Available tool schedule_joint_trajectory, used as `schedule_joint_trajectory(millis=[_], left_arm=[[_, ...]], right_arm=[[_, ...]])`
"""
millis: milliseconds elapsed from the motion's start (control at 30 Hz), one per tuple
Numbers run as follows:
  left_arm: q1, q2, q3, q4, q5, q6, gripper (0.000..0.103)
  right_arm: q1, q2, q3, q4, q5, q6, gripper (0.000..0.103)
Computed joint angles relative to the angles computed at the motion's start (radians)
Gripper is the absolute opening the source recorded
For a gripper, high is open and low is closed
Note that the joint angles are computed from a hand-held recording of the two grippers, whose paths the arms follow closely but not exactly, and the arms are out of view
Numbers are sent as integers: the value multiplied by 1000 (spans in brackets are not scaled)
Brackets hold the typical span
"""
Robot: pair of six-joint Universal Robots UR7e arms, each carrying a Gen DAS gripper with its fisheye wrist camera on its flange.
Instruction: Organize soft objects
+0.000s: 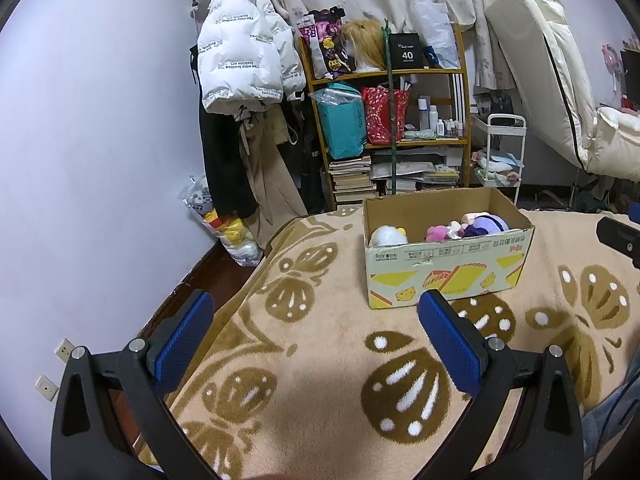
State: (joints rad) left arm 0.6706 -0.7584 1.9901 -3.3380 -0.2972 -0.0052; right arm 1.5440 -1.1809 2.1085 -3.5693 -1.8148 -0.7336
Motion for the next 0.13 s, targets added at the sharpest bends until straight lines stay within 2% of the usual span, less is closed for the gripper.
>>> schedule_joint_trajectory(millis=[133], left_arm=[[3,-8,4,9,-3,-17,101]], right_arm=[[-2,0,0,0,3,1,103]])
